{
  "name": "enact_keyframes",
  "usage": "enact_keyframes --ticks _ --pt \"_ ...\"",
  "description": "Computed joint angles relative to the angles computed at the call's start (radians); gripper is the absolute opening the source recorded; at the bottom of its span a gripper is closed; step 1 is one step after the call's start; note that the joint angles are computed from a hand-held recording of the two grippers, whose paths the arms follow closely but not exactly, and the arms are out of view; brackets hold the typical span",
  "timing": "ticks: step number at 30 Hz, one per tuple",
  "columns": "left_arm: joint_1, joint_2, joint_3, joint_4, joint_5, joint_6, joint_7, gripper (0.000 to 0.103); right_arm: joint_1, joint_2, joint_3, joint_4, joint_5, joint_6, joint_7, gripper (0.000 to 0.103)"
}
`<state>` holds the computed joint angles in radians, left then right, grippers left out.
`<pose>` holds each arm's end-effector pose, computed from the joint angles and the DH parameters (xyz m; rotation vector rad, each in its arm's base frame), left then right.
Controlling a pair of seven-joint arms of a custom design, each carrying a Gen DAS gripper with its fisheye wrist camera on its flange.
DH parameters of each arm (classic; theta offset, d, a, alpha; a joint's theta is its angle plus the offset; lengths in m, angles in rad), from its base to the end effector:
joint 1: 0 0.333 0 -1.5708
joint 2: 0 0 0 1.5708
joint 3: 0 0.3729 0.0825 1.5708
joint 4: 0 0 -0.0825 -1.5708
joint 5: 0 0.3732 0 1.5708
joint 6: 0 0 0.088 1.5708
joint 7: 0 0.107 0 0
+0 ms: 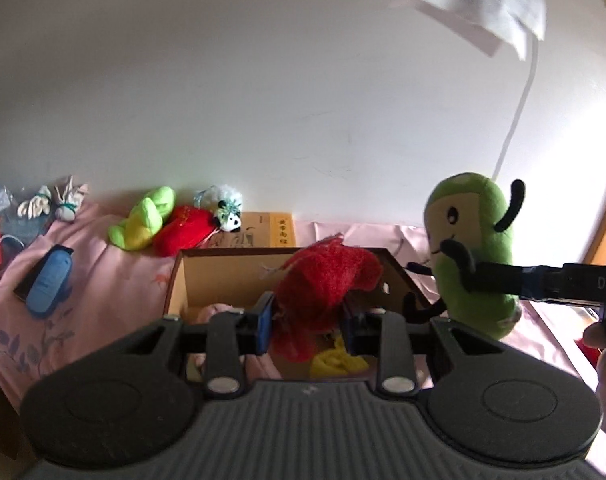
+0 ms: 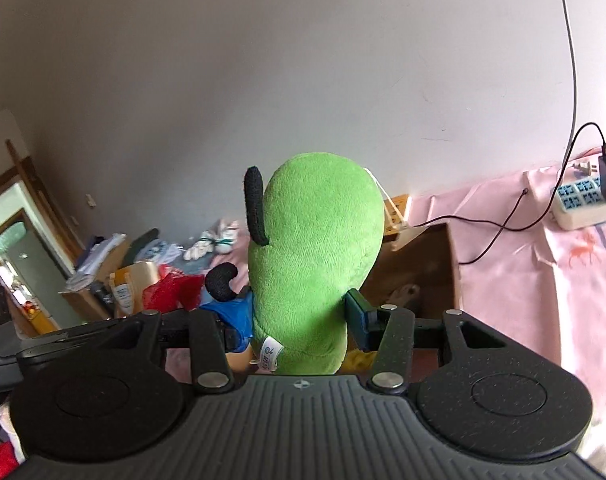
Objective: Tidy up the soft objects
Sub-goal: 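Carry the red yarn and green plush over the box and open both tools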
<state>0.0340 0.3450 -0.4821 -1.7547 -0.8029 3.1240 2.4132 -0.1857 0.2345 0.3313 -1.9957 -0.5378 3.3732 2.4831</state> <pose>0.6630 -0.1926 0.5485 -1.3326 1.9620 -1.2737 0.6227 0.1267 0.5480 -1.2706 1.5902 -0.4724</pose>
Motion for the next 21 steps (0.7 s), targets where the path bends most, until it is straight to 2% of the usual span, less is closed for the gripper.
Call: enact_keyframes --ticks 4,6,8,12,17,19,21 --pt "-0.142 0.078 0.186 0.111 0.170 -0.073 -0.203 0.031 0.092 0.065 -0.082 0.107 0.019 -0.140 -0.079 0.032" --pt "-0.200 0.130 0.264 0.180 0.263 -0.119 -0.305 0.031 0.067 0.107 -0.039 0.163 0.053 -0.227 -0.143 0.032" --pt "-0.231 0.174 0.309 0.238 0.330 -0.158 -0.379 0.031 0.094 0.143 -0.056 0.217 0.060 -0.304 -0.192 0.032" --pt "-0.273 0.266 0.368 0.359 0.444 -0.238 -0.501 0.031 0.156 0.197 -0.104 0.306 0.072 -0.434 -0.278 0.032" --pt "-0.304 0.381 0.420 0.526 0.568 -0.359 -0.636 0.032 0.238 0.252 -0.186 0.387 0.097 -0.527 -0.334 0.029" --pt "-0.307 0.425 0.428 0.595 0.609 -0.418 -0.681 0.032 0.277 0.260 -0.235 0.396 0.100 -0.536 -0.326 0.029" --pt "-0.300 0.458 0.420 0.647 0.641 -0.472 -0.711 0.035 0.271 0.258 -0.234 0.388 0.158 -0.522 -0.347 0.030"
